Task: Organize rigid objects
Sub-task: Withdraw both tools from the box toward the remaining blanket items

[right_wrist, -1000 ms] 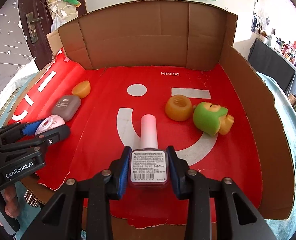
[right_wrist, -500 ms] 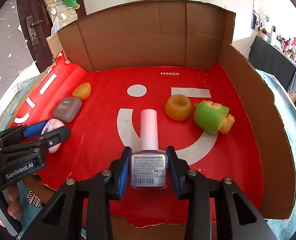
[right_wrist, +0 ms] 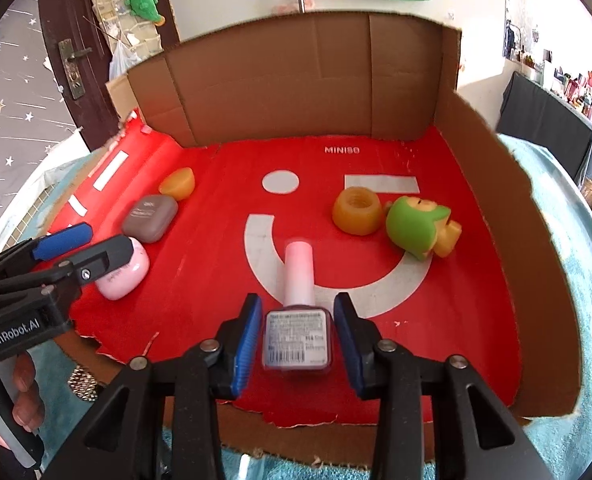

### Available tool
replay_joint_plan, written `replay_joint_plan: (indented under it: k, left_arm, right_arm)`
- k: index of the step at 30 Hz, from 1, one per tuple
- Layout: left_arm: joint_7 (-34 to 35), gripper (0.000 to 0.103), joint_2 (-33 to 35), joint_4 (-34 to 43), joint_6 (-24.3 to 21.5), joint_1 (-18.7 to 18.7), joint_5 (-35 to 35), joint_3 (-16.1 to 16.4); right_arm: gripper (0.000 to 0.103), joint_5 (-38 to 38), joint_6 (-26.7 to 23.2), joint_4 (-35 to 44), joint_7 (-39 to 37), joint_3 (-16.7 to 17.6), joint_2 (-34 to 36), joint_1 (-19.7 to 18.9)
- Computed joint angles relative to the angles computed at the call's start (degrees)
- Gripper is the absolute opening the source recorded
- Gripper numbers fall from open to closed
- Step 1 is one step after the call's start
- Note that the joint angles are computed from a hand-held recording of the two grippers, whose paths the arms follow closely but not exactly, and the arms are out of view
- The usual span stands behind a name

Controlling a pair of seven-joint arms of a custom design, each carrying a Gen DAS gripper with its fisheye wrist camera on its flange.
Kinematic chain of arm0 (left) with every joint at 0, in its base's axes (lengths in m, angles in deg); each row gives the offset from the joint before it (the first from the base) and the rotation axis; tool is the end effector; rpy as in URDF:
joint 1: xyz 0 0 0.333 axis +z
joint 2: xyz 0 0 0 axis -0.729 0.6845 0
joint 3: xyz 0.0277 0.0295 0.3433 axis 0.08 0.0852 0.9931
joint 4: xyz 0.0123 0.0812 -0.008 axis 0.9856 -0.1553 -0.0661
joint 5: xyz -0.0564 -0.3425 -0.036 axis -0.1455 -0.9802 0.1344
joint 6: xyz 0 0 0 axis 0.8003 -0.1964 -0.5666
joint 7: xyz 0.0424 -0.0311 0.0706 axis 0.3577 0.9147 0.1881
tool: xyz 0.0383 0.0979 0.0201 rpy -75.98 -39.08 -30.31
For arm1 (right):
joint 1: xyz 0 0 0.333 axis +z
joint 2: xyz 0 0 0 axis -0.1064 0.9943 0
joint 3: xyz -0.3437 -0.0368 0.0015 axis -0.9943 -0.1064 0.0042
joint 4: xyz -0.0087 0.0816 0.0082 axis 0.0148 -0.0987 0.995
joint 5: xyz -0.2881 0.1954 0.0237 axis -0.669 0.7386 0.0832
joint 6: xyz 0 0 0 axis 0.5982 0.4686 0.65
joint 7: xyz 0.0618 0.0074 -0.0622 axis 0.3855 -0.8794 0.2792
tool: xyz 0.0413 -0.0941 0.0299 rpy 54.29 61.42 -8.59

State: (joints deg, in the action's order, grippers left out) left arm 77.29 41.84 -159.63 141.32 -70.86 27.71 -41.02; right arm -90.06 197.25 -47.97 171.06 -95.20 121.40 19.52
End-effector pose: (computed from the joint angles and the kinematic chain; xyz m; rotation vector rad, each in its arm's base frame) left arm 0.6942 -0.3672 0.3846 -1.4190 2.2597 -0.9945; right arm 0.6381 0.2326 0.3653 -1.6509 1.9380 -0.6128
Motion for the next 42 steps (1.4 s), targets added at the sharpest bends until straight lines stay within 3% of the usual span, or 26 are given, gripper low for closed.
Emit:
replay_joint_plan:
  k: [4,13,17,30,37,42]
  left_arm:
    - [0.53,0.081,-2.24,-3.76,2.77,0.39,-0.46,-0.57]
    - [-0.31,0.082,-6.84,-11.37,7.81,-0.97,-0.21,1.57]
    - [-0.80,0.095,-8.12,-13.72,9.61,-1.39,-0.38,2.26]
    - [0.08,0.103,-11.01,-18.83,12.76,-0.08,-2.90,0.61]
    - [-1.23,0.103,-13.18,-23.03,18.03,-3.98,-3.28,5.54]
    - [0.32,0.103,-14.65,-25.48,20.19,-3.75,-4.22,4.91]
  right_arm:
    - [0.051,-2.92,1.32,-1.17,3.00,-2.82,-1.25,2.47]
    - [0.064,-9.05,3.45,-3.93,9.49,-5.14,-3.67,4.56]
    - [0.072,-13.26,4.26,-4.82,13.41,-6.54,-4.84,5.82]
    - [0.103,-30.06,7.03,-5.47,29.72,-8.31,-7.19,6.64]
    - [0.103,-39.94,5.10,-4.97,38.70,-7.17,-8.43,6.12]
    - [0.103,-44.47,3.15,-5.32,42.29,-4.74,-9.66,4.66]
